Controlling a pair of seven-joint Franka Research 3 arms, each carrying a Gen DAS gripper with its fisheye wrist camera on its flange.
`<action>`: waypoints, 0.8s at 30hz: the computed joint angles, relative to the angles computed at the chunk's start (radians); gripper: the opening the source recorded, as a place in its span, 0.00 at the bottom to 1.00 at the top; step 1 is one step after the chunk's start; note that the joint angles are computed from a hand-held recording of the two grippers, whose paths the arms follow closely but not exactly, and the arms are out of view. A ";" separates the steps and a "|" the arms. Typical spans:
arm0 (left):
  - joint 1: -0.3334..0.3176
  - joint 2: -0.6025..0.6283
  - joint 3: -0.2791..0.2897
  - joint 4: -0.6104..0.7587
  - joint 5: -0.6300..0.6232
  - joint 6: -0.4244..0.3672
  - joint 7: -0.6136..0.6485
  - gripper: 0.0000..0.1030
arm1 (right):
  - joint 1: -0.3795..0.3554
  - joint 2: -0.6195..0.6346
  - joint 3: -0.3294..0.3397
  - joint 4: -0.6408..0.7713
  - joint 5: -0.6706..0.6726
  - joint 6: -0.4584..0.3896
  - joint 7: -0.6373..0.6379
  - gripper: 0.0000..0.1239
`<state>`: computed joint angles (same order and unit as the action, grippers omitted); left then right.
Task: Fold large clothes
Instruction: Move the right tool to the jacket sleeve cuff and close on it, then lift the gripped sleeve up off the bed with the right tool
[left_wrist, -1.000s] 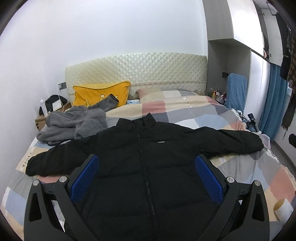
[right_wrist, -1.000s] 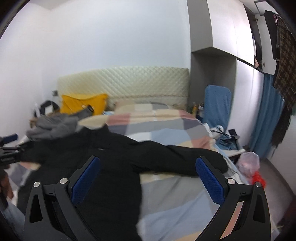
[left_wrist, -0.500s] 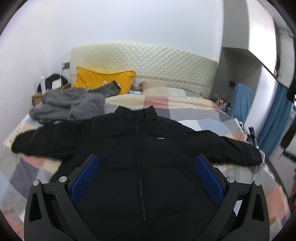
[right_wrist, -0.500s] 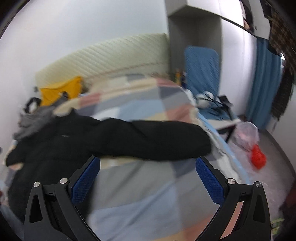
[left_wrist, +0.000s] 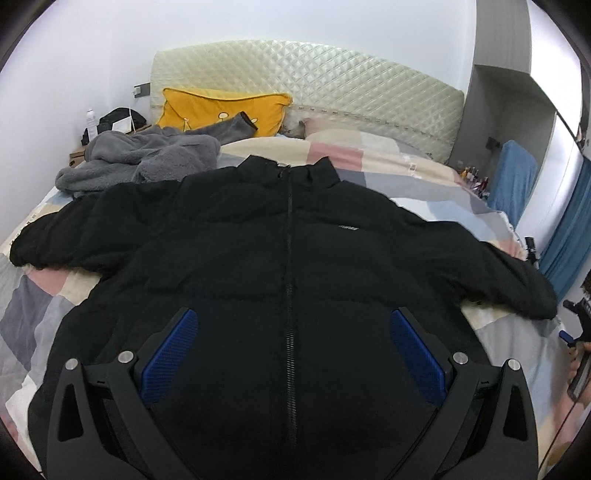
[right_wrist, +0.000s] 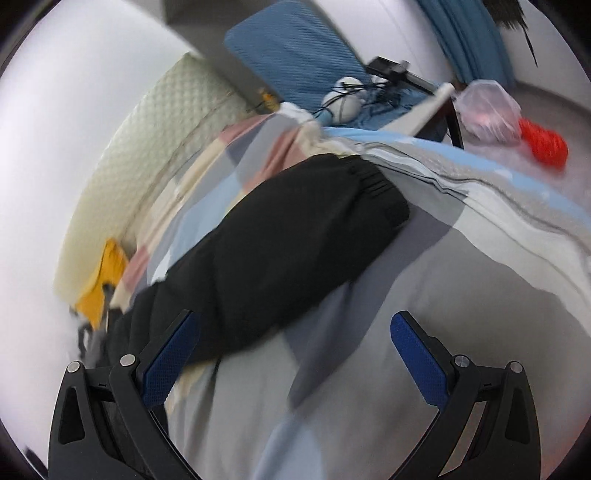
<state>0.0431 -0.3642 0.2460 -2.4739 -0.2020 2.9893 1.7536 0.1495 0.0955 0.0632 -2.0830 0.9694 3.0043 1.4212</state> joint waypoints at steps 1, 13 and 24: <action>-0.007 0.010 0.008 0.002 -0.007 0.002 0.006 1.00 | -0.008 0.027 0.005 0.025 0.046 0.007 -0.024 0.83; 0.073 0.102 -0.073 0.053 -0.015 -0.032 -0.017 1.00 | -0.145 0.267 0.092 0.299 0.088 0.034 -0.091 0.51; 0.061 0.120 -0.055 0.091 -0.027 -0.094 -0.007 1.00 | -0.156 0.317 0.173 0.369 0.168 0.207 -0.196 0.12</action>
